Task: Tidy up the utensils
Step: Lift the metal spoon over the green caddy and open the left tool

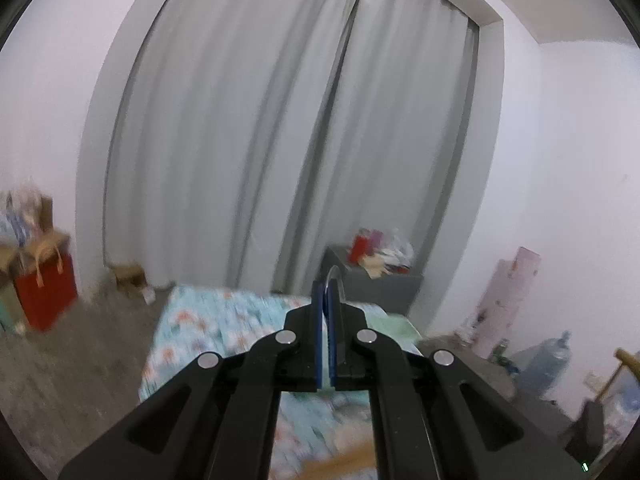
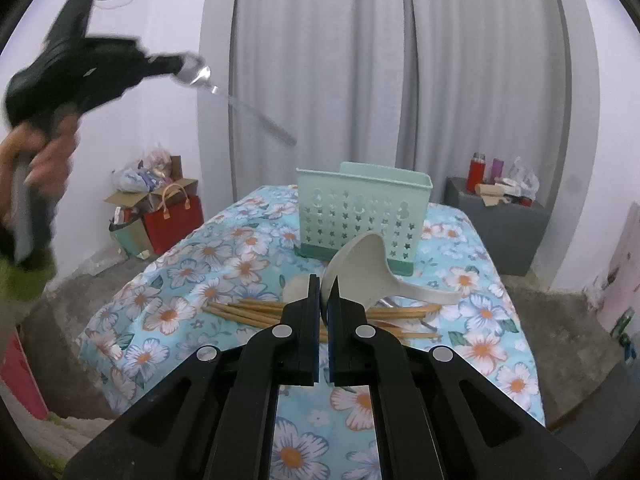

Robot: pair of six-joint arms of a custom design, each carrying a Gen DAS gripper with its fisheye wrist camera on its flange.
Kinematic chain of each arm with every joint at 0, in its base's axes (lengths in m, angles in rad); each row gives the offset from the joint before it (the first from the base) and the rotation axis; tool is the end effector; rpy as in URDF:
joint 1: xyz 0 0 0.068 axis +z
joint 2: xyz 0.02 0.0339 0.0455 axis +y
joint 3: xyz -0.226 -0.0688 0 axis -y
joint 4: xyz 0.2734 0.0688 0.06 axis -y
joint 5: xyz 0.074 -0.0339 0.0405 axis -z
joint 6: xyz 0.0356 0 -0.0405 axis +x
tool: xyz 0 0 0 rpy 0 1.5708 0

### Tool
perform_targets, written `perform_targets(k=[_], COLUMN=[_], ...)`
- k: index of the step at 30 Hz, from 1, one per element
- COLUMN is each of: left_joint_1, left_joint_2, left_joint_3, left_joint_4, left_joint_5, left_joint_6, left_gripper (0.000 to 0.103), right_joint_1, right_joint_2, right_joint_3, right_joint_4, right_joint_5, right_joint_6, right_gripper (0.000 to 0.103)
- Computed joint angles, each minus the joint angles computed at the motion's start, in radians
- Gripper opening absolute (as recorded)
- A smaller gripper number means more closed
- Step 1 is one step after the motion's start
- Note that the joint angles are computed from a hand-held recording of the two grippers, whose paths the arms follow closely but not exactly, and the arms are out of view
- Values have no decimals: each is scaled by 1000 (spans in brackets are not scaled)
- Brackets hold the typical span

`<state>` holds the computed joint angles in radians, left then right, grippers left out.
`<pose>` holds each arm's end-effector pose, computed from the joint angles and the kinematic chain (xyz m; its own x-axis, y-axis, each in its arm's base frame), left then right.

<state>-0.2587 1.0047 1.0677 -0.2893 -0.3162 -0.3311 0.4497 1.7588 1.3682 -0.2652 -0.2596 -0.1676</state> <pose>0.2667 -0.0591 0.3571 -0.1889 -0.2696 -0.9443 -0.1176 0.9609 -0.2508 0.3777 0.1925 0.2208 -0.4408 -0.3918 -0.8076 -0.6865 0.7268 0.0221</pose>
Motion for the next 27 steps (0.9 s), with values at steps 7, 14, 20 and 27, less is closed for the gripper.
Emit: perform_targets(k=[7, 14, 20, 27], left_joint_1=[60, 57, 52, 72], left_joint_2=[310, 567, 752, 713], left_joint_3=[240, 459, 638, 619], left_joint_4=[39, -29, -137, -89], left_joint_5=[-21, -63, -42, -8], left_joint_6=[103, 157, 133, 86], left_gripper=[1, 2, 3, 2], right_joint_1=[-25, -37, -55, -67], right_joint_2=[53, 105, 127, 132], right_joint_3=[47, 95, 117, 132], right_joint_4=[-21, -37, -37, -52], right_joint_5=[-41, -78, -114, -109], right_joint_6=[5, 13, 31, 29], right_gripper=[1, 1, 1, 1])
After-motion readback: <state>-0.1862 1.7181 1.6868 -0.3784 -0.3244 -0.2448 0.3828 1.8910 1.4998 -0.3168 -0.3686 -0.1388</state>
